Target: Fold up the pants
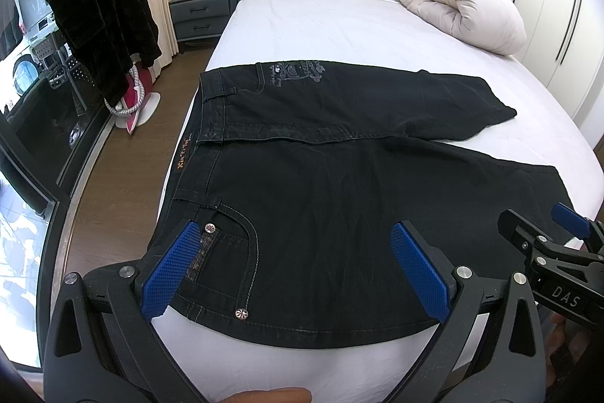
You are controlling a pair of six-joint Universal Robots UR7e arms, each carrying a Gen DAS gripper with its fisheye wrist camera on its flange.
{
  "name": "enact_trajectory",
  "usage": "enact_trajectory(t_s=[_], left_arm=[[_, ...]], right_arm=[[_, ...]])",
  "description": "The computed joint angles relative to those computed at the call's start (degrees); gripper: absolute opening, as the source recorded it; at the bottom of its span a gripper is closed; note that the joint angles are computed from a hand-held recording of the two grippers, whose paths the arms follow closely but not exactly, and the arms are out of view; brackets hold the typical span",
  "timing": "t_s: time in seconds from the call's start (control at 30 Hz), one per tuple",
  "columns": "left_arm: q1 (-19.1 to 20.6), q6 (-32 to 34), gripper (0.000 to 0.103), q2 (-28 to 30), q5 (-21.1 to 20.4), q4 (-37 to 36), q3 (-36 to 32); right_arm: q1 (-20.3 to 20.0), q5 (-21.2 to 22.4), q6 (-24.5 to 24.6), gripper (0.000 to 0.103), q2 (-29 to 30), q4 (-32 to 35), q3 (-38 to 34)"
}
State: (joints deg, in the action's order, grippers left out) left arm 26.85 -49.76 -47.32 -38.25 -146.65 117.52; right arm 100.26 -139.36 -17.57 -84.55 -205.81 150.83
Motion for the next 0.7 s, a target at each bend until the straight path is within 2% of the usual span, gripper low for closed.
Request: enact_trajectory(t_s=[0.7], left_arm=[[0.01,-0.12,0.103,-0.01,-0.07,0.21,-0.09]], right_arm=[[-0.06,0.00,0.16,0.103,-0.10,0.14,0.24]])
